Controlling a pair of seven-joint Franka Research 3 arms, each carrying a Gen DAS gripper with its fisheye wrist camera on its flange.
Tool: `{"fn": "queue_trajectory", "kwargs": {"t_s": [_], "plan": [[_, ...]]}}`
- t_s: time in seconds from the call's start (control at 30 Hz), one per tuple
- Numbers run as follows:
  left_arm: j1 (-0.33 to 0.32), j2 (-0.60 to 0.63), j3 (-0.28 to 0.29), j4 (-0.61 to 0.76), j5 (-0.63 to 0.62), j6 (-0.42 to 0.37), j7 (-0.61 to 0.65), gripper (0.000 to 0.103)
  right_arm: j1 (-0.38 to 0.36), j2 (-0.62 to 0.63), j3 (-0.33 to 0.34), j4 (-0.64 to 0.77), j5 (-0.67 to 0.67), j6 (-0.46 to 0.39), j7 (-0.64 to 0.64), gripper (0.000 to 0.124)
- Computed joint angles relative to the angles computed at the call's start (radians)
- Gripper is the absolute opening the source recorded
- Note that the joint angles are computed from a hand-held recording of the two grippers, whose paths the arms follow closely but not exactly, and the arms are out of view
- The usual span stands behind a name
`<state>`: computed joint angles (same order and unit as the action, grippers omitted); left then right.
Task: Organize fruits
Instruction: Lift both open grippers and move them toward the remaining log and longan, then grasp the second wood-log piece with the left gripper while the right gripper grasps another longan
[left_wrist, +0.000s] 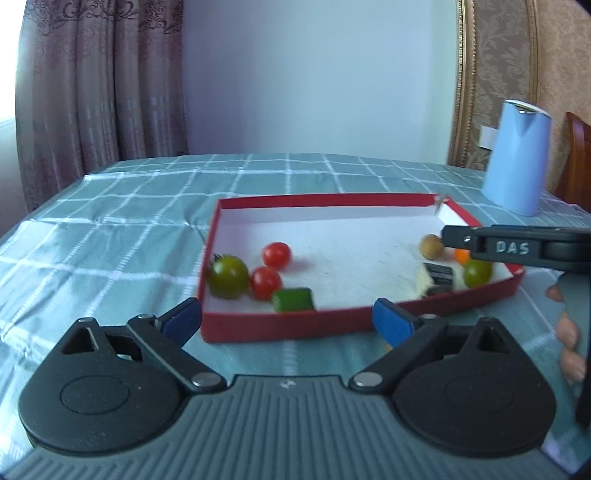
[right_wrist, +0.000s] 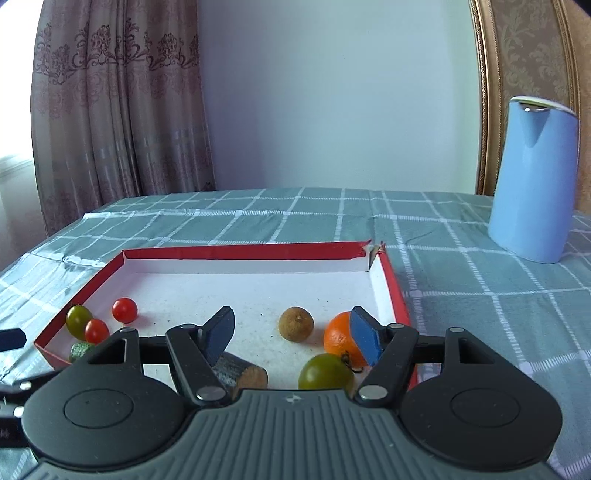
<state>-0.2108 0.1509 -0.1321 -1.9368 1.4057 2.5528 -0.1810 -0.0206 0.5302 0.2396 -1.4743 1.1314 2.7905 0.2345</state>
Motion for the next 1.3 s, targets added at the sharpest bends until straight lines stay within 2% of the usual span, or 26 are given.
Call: {"fn": "queue_trajectory", "kwargs": {"t_s": [0.2,0.33,0.5,0.63,0.7,0.77,0.83,0.87,0.93,0.97,1.0,1.07,1.3], "plan": [[-0.014,0.007,-0.012,0.008,0.007,0.02,0.004,0.103,-0.033,-0.046,0.019,-0.062,0.119,0.007,-0.105,0.072],[-0.03,0.032,-0.014,0.029,-0.032,0.002,0.064,0.103,-0.029,-0.064,0.011,-0.084,0.229,0.037,-0.199,0.084],[-0.039,0.044,-0.008,0.029,-0.062,0.033,0.092,0.103,-0.003,-0.067,-0.029,-0.086,0.234,0.03,-0.172,0.084],[-0.056,0.062,-0.002,0.038,-0.061,0.007,0.118,0.102,0.003,-0.067,-0.034,-0.089,0.23,0.03,-0.175,0.084],[-0.055,0.067,0.001,0.04,-0.074,0.016,0.144,0.091,0.007,-0.071,-0.035,-0.096,0.233,0.035,-0.194,0.084],[-0.045,0.068,0.004,0.036,-0.102,0.054,0.181,0.086,0.012,-0.075,-0.036,-0.104,0.227,0.037,-0.206,0.084],[-0.038,0.065,0.009,0.027,-0.113,0.092,0.188,0.074,0.016,-0.077,-0.038,-0.109,0.222,0.041,-0.213,0.084],[-0.036,0.066,0.01,0.026,-0.128,0.102,0.206,0.063,0.018,-0.077,-0.039,-0.11,0.219,0.042,-0.216,0.084],[-0.038,0.067,0.015,0.023,-0.124,0.117,0.209,0.055,0.02,-0.078,-0.039,-0.113,0.216,0.048,-0.22,0.084],[-0.039,0.066,0.018,0.021,-0.112,0.126,0.207,0.047,0.022,-0.078,-0.04,-0.114,0.213,0.05,-0.219,0.084],[-0.036,0.065,0.019,0.018,-0.105,0.149,0.21,0.035,0.023,-0.078,-0.04,-0.115,0.209,0.051,-0.218,0.084],[-0.04,0.063,0.019,0.017,-0.099,0.153,0.218,0.03,0.026,-0.077,-0.043,-0.116,0.193,0.053,-0.207,0.084],[-0.031,0.034,0.022,-0.014,-0.074,0.133,0.16,0.03,0.019,-0.086,-0.035,-0.13,0.19,0.031,-0.237,0.084]]}}
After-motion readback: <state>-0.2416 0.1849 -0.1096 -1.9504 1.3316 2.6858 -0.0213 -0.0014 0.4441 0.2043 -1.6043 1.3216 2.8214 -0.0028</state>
